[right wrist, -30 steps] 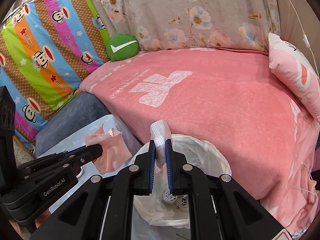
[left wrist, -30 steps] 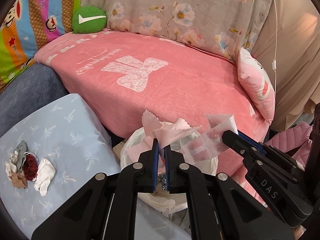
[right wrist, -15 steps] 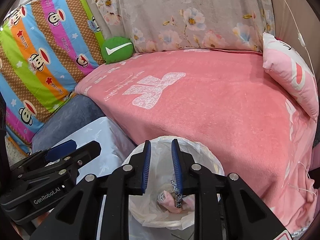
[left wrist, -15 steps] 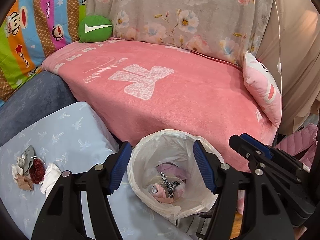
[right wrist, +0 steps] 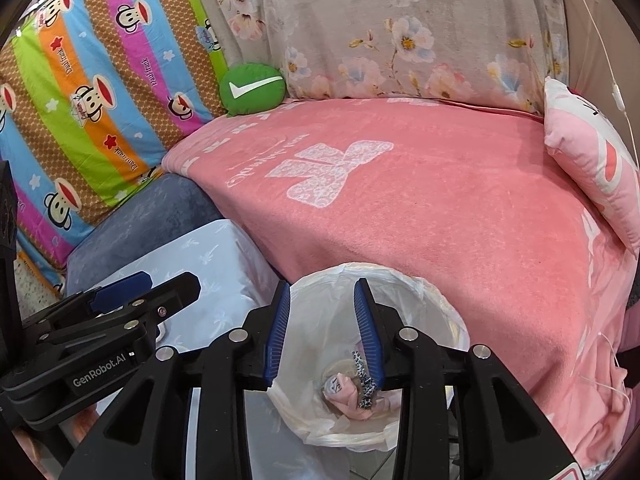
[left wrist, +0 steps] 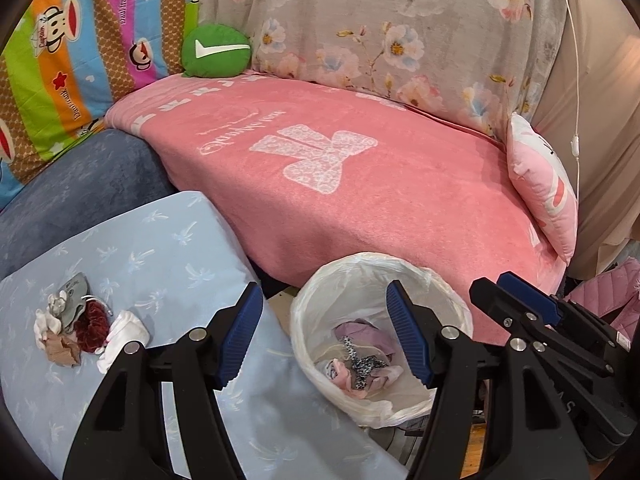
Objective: Collect trash
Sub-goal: 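Carry both items over the white bin and open both tools, then move both tools back over the remaining socks on the table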
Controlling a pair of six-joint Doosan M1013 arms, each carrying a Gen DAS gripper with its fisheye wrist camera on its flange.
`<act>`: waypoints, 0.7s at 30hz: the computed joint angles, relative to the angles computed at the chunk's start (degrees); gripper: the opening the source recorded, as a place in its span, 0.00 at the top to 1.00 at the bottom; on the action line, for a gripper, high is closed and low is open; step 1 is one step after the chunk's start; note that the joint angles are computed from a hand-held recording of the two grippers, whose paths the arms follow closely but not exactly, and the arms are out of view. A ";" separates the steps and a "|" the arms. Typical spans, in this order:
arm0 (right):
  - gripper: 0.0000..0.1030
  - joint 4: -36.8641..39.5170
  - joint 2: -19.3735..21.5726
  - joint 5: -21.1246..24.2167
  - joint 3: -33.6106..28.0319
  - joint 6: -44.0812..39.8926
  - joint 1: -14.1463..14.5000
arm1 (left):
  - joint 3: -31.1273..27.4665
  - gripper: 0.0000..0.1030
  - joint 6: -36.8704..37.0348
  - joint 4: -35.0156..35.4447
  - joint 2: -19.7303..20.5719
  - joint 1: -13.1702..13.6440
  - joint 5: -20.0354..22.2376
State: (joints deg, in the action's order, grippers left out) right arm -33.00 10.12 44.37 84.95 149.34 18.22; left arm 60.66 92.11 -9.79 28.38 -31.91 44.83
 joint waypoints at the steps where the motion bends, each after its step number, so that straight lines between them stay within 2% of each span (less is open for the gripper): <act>1: 0.64 0.25 0.21 -0.01 -0.15 -0.28 0.29 | 0.36 0.40 -0.15 0.11 -0.16 0.21 -0.19; 14: 0.61 8.39 5.40 -0.29 -4.38 -7.97 3.65 | 6.39 0.40 -8.88 6.23 -2.20 4.30 -1.58; 17: 0.56 9.90 7.05 -0.15 -5.91 -9.41 4.57 | 7.41 0.36 -11.70 7.77 -2.38 5.70 -0.90; 21: 0.56 12.40 9.38 0.44 -8.33 -12.39 5.69 | 9.22 0.31 -15.66 10.56 -2.95 7.50 -1.26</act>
State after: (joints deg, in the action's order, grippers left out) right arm -20.60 19.50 44.81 76.62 136.95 23.91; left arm 69.88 76.45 0.77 25.43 -24.40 43.56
